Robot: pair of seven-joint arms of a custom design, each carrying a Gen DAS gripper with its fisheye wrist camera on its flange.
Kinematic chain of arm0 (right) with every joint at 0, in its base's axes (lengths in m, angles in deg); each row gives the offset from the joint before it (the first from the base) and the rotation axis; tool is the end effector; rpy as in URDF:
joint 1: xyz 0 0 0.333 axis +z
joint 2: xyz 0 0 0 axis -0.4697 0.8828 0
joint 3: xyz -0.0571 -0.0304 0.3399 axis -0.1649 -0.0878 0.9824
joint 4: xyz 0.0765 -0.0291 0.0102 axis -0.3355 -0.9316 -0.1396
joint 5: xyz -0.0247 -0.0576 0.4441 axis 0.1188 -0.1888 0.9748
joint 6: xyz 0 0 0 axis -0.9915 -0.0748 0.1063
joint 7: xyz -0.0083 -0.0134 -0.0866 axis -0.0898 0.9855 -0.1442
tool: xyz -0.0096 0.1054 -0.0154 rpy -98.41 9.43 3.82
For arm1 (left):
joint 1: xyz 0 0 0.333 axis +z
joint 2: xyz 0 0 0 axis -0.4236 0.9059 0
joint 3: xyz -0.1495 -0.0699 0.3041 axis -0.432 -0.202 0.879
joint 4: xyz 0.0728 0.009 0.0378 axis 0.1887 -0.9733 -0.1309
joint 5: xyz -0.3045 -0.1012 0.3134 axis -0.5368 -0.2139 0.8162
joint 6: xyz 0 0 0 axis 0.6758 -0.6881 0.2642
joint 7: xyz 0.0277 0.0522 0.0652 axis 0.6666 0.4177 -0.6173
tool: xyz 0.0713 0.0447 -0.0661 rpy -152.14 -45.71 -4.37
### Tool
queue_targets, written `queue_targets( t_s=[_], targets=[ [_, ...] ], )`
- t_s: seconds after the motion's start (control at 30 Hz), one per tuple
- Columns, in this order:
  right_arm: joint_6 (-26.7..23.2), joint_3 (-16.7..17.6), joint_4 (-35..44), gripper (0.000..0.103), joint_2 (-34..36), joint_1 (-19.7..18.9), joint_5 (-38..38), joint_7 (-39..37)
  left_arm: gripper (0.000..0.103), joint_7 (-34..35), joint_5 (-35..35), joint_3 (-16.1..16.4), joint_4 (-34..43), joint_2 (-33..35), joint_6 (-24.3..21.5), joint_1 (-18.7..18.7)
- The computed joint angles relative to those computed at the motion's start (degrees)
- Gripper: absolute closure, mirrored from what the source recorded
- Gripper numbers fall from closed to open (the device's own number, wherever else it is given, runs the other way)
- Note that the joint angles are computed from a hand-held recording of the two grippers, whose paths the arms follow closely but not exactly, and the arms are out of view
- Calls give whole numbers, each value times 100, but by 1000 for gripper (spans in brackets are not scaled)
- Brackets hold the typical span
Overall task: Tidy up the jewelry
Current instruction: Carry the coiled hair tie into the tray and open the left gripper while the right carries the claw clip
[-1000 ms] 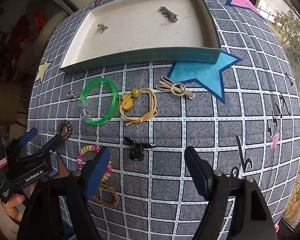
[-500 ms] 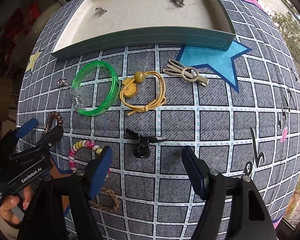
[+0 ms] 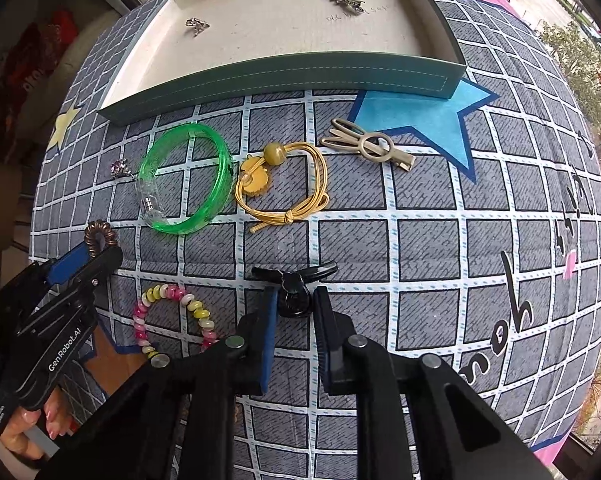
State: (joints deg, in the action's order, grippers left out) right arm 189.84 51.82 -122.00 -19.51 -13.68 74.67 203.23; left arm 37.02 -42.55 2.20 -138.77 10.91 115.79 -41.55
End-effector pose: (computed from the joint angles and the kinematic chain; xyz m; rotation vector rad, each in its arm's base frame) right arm 0.4228 0.1448 0.5180 -1.8460 2.2865 0.0145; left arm 0.4548 -0.2735 0.5064 -1.6781 2.4040 -0.4217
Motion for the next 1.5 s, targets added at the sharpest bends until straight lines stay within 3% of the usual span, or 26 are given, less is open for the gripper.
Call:
queue_targets(
  t_s=[0.33,0.63,1.1,1.5],
  targets=[
    [-38,-311,-258,84,-600,-102,344,-434,67,239,-402,148,56,-220,-159,11],
    [-179,-463,-3,84,-667,-328,470,-841,67,170,-470,120,555,-53,-3,60],
    [65,-636,978,84,237,-600,494,-1428,67,-245,-311,15,1748,983,273,125],
    [349,-687,1870,84,1462,-737,760,-1991,67,-860,532,-42,2664,2027,249,67]
  ],
)
